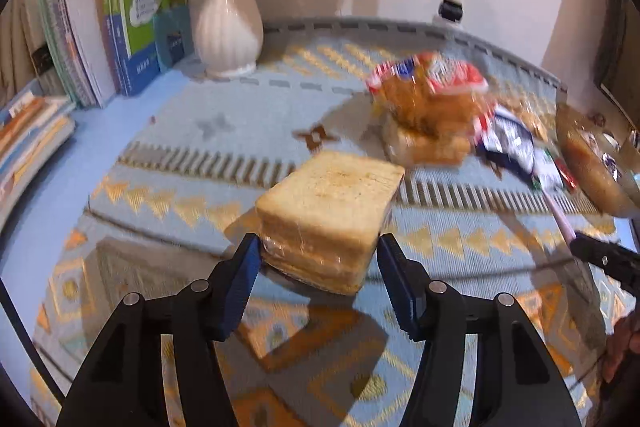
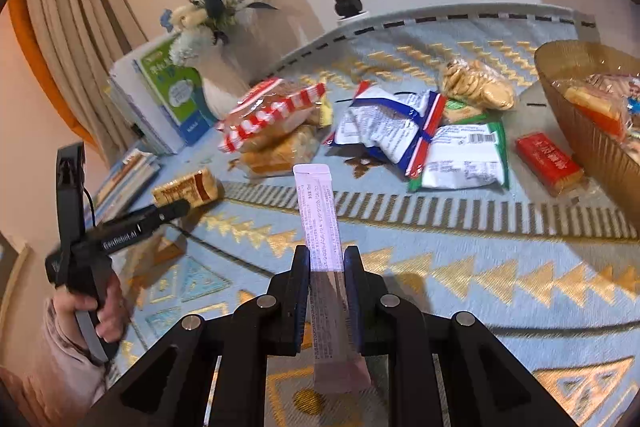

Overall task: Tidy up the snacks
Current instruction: 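Lift the toast slice with the left tool while the right lifts the pink stick, then carry both items into the amber glass bowl and open both tools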

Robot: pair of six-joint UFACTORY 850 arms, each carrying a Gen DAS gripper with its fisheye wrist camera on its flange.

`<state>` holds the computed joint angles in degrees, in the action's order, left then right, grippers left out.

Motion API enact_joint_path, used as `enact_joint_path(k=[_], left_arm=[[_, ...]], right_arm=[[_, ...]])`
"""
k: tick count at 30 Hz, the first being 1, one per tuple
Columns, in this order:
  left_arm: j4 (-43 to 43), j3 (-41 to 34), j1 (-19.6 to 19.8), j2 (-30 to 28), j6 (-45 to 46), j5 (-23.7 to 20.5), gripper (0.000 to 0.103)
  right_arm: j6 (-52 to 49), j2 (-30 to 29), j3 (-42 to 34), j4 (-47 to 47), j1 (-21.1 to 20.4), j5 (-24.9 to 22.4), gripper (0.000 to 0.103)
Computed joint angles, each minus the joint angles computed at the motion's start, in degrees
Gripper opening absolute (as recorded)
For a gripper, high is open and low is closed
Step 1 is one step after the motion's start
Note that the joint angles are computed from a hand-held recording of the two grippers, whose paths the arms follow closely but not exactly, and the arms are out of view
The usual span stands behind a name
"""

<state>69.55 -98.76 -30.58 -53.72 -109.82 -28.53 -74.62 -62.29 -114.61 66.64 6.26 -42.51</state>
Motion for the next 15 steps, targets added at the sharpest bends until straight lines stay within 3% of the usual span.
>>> enact_joint_path(k=[3, 5, 7, 8, 10, 13, 15], left_arm=[[-8.27, -0.84, 0.37, -0.5, 8.81, 1.31, 0.06], [-10.25, -2.54, 0.51, -1.37, 13.7, 0.46, 0.076], [-11.43, -6.0, 0.39, -3.31, 18.58, -4.06, 0.084], [-11.88, -7.17, 0.57, -3.96, 20.26, -4.72, 0.083], [-9.25, -6.1, 1.15, -3.33, 18.29, -0.86, 0.051], [-10.38, -8.39, 0.88, -4.62, 19.0, -3.35, 0.051], [-6.34, -6.07, 0.59, -3.06, 11.63, -3.08, 0.051]], right_arm=[[0.49, -0.28, -0.3, -0.44, -0.13, -1.46, 0.017], [0.55, -0.39, -0.41, -0.52, -0.13, -1.6, 0.017], [0.73, -0.54, -0.6, -0.71, -0.14, -1.78, 0.017], [0.82, -0.58, -0.64, -0.69, -0.15, -1.8, 0.017], [0.7, -0.62, -0.59, -0.18, -0.3, -2.01, 0.017], [0.49, -0.34, -0.1, 0.36, -0.37, -1.38, 0.017], [-1.47, 0.43, 1.15, 2.3, -0.53, -1.06, 0.017]])
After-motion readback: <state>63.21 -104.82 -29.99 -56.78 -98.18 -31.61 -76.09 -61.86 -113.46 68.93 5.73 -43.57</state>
